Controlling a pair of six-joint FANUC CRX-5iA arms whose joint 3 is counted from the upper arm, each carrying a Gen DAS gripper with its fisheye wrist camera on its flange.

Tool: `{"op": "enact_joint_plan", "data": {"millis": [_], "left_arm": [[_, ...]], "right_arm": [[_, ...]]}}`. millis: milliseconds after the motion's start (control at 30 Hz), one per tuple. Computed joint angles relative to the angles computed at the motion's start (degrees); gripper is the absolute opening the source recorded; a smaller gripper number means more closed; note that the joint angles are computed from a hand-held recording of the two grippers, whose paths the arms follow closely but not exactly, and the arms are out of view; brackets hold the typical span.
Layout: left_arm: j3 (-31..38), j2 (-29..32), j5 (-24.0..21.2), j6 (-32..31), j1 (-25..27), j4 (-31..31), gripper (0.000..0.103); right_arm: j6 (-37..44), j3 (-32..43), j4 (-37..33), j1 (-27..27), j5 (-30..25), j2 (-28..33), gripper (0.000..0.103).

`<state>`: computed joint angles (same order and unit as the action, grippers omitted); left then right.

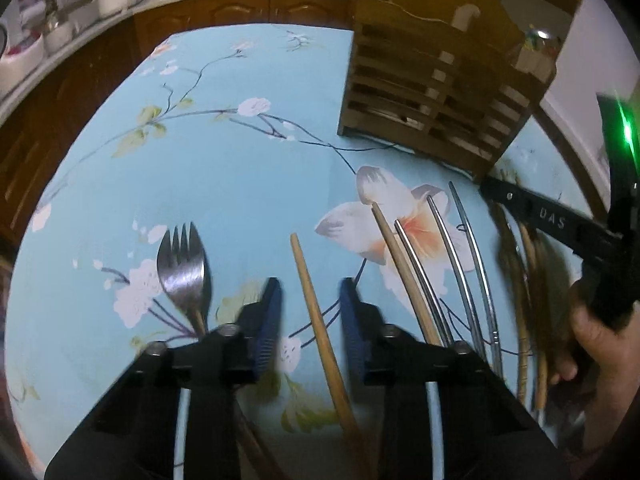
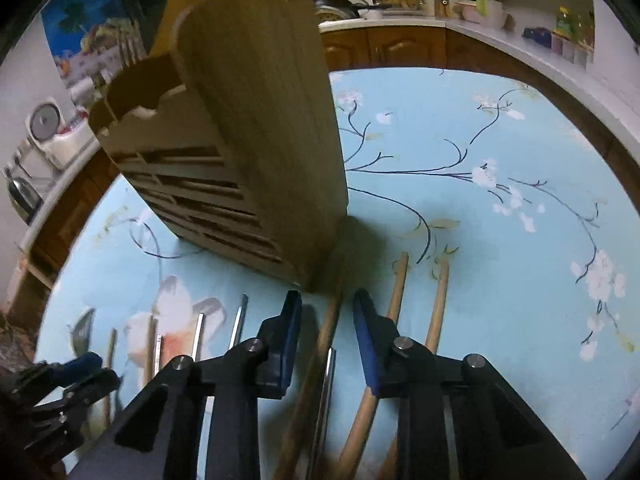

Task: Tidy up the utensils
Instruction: 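Grasp a wooden chopstick with the right gripper while the left grasps another chopstick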

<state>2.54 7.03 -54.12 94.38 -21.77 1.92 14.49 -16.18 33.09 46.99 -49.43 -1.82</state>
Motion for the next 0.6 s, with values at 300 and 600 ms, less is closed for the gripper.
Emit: {"op": "enact_joint_plan", "data": {"millis": [300, 600], "left_arm": [[-2.2, -0.7, 3.0, -4.7, 0.8, 4.5, 0.005], [-8.3, -6.9, 6.9, -10.0, 4.2, 15.2, 0.005]], "right_arm": [[-1.4, -2.1, -0.7, 0.1, 2.2, -2.7, 0.006], [-9.3, -8.9, 4.0, 2.7, 6.1, -13.3, 0.005]]}}
